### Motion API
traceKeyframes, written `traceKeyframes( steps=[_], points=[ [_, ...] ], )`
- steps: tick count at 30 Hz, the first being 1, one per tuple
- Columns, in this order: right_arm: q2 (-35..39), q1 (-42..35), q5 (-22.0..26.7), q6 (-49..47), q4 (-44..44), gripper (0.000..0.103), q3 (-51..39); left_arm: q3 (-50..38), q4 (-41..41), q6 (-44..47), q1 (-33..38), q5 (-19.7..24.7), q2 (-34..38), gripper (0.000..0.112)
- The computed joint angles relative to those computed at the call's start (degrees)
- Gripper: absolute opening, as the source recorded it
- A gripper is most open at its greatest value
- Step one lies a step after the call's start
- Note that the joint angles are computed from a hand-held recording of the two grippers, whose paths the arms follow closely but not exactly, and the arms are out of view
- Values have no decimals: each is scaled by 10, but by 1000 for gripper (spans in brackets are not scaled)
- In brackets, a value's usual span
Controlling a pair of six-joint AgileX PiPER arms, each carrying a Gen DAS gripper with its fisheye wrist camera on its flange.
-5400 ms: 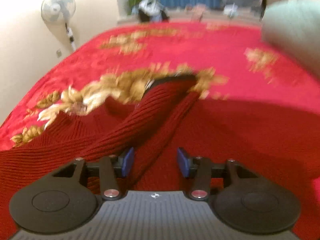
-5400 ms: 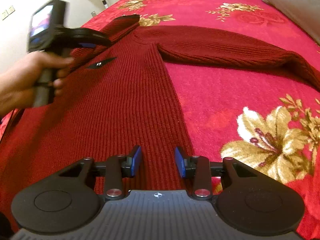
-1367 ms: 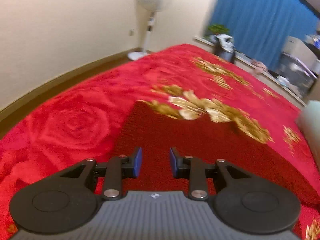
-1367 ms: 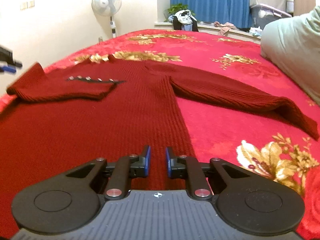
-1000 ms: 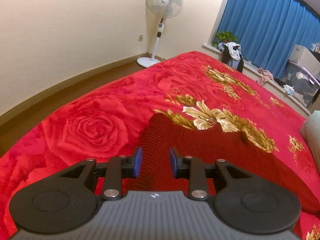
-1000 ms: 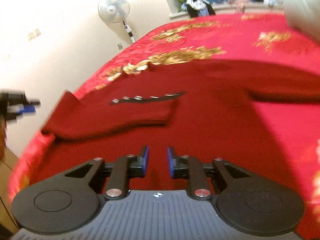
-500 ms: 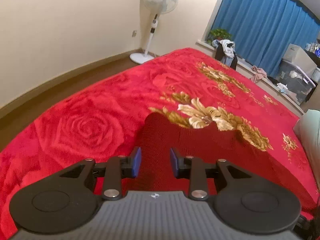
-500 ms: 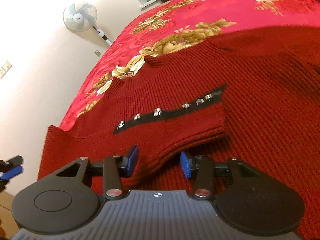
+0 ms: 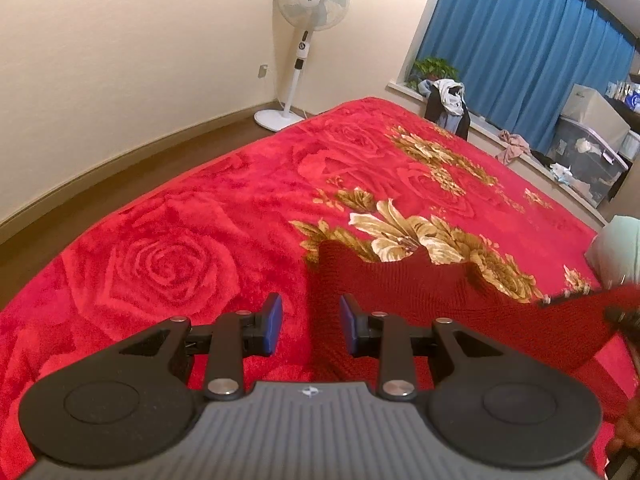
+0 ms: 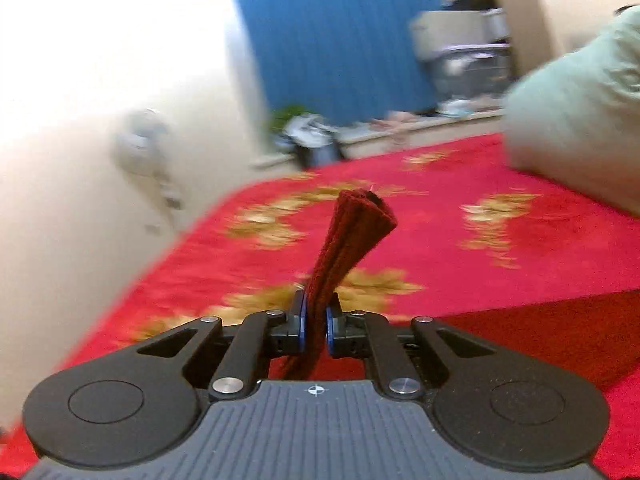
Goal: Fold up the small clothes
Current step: 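Grasp the buttoned side edge with the right tool and fold it across the body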
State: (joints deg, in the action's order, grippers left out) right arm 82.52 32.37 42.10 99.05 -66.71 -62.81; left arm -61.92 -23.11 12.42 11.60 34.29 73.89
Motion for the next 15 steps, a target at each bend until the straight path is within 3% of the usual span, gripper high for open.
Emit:
traceKeyframes(
  steps=[4,12,15],
  points=[
    [11,-82,-70,-164,173,10,36,-1,7,-2,-6,3,3,35],
    [-19,-91,-123,-122,104,11,73,-3,22,-14,-18,2,11,39],
    [-16,-89,-74,-173,147,18,52,-4,26,-18,-22,4,14,40]
  ],
)
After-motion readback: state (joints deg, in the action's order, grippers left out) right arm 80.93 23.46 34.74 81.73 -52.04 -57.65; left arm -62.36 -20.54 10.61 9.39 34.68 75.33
